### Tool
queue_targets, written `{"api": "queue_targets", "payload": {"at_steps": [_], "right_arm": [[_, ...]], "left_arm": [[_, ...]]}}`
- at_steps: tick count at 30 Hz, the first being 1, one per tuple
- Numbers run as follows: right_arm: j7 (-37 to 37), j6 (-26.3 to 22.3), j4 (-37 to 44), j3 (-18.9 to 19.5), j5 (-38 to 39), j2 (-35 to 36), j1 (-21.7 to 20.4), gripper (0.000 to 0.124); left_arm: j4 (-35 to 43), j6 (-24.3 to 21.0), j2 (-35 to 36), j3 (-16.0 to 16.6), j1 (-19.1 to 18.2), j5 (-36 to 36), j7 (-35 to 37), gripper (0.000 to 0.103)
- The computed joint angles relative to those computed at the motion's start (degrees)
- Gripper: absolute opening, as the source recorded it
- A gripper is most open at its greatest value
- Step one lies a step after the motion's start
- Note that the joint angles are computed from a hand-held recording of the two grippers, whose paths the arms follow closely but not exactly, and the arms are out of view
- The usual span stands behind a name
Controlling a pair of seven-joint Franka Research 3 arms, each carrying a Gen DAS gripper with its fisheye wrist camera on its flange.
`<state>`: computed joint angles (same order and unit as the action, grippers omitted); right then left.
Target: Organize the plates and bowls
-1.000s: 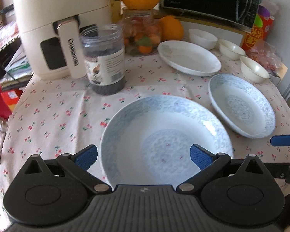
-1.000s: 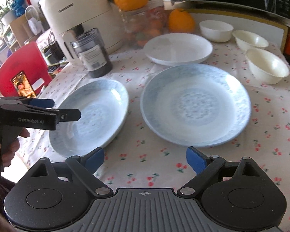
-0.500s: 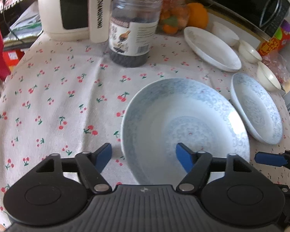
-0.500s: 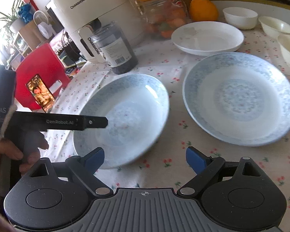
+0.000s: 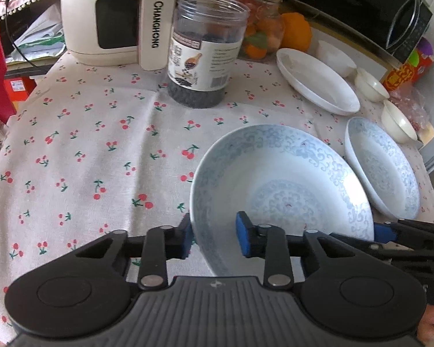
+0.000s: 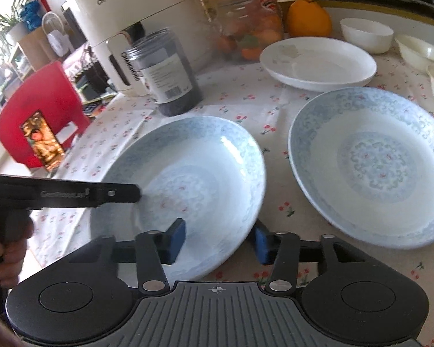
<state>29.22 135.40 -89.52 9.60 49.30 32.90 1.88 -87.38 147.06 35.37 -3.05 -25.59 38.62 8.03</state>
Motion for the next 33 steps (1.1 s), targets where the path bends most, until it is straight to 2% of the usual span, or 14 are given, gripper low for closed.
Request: {"api": "queue_targets", "payload": {"at_steps": [1, 3, 6, 10, 23, 28, 33], "right_arm": [[0.52, 0.6, 0.16, -0.21, -0.18, 0.15, 0.25, 0.03], [1.49, 0.65, 0.92, -0.3, -0.34, 0.7, 0.19, 0.024], [1.61, 0.29, 1.49, -0.01, -0.34, 1.0, -0.21, 0.021], [-1.14, 1.1, 0.64, 0.77, 1.11, 0.2, -0.91, 0.02], [-0.65, 0.15, 4.89, 1.02, 4.18, 1.15, -2.13, 0.019], [-1.08, 0.68, 6.36, 1.04, 5.4, 1.73, -2.83, 0.019], [0.63, 0.48, 8.5, 0.62, 4.99, 2.96, -3.48, 0.019]], "left_arm": [[-0.32, -0.02, -0.23, 0.29, -0.19, 0.19, -0.74, 0.021], [-0.95, 0.17, -0.68, 0.66, -0.32, 0.58, -2.18, 0.016], [-1.68, 0.39, -1.25, 0.88, -0.38, 1.41, -3.55, 0.013], [-2.54, 0.55, -2.07, 0.82, -0.42, 2.35, -5.2, 0.012], [-2.26, 1.35, -3.44, 1.59, -1.89, 8.64, -11.16, 0.012], [0.81, 1.24, -1.89, 1.53, -2.16, 9.68, -11.58, 0.012], [5.81, 0.27, 1.1, 1.06, -2.29, 8.04, -8.82, 0.012]]}}
